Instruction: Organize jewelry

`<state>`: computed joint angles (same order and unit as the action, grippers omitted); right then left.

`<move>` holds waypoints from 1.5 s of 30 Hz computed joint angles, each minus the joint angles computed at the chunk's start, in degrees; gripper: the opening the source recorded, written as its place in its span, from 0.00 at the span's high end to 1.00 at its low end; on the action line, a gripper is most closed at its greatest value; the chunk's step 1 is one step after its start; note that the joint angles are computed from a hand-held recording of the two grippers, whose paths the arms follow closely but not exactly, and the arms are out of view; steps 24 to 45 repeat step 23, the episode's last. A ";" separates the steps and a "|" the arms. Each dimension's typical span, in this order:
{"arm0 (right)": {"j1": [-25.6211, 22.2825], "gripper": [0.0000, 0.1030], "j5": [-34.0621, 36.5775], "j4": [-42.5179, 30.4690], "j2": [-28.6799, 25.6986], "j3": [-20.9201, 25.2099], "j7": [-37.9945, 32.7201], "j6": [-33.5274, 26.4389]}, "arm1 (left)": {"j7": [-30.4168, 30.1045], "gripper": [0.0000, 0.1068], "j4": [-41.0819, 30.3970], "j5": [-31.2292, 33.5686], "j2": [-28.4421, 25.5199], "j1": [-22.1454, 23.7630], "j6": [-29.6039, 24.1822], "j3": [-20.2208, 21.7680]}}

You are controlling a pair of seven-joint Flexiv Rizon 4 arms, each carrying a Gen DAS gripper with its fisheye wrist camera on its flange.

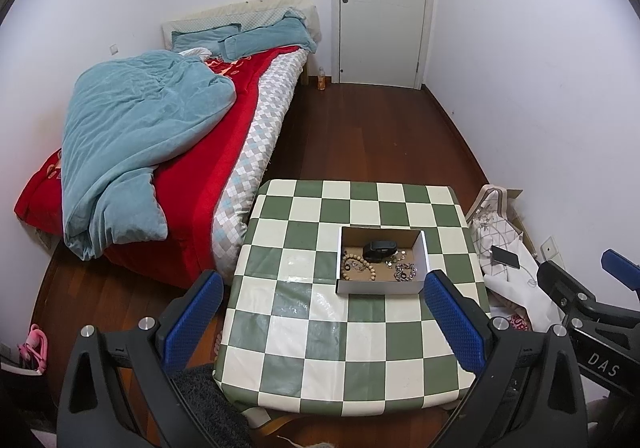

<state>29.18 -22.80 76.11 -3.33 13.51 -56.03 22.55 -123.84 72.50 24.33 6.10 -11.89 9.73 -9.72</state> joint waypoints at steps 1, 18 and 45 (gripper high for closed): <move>0.04 0.00 -0.16 0.04 0.01 0.01 0.08 -0.03 | 0.05 0.04 -0.01 -0.05 0.00 0.01 0.01 0.01; 0.05 0.00 -0.12 -0.17 -0.07 -0.05 -0.03 -0.20 | 0.20 0.04 0.10 -0.37 0.14 0.20 0.03 -0.02; 0.05 0.00 -0.08 -0.18 -0.06 -0.04 -0.05 -0.22 | -0.35 0.04 -0.10 -0.26 0.20 0.22 -0.08 -0.19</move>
